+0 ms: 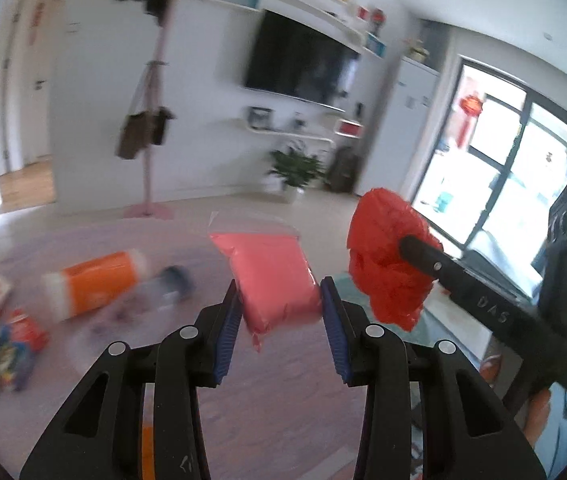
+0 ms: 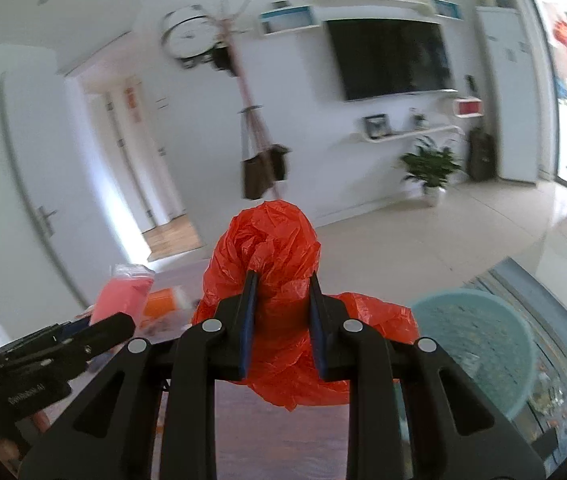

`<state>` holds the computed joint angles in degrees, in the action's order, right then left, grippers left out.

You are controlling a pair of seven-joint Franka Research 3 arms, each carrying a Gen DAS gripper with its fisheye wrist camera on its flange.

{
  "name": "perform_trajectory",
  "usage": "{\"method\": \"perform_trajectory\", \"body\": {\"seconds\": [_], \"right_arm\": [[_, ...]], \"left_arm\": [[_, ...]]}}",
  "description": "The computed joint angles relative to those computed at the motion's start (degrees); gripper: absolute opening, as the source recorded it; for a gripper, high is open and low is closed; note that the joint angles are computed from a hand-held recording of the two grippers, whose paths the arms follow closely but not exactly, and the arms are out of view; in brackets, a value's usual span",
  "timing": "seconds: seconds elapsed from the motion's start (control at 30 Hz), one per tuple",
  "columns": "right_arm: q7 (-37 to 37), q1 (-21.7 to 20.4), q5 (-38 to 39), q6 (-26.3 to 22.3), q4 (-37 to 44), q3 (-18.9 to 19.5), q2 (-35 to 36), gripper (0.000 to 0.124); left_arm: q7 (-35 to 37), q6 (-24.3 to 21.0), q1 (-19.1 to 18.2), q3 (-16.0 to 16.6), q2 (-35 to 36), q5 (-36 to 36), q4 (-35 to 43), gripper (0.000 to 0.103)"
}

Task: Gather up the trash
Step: 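Carry the packet and bag over the basket and open both grippers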

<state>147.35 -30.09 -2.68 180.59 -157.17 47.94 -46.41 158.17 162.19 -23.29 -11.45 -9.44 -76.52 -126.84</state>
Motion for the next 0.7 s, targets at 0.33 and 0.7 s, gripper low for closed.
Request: {"method": "perform_trajectory", "body": {"seconds": [0.33,0.7], "right_arm": [[2.42,0.02,0.26,-3.96,-9.38,-6.61,-4.50,0.021],[6.42,-1.61,-4.17,-6.90,-10.78,-11.58,4.11,0.024]], "left_arm": [[-7.02,2.31,-1.70,-6.90,12.75,11.24,9.94,0.038],[-20.46,-2.88,1.70,-12.51,24.29,27.88,18.51,0.039]]}}
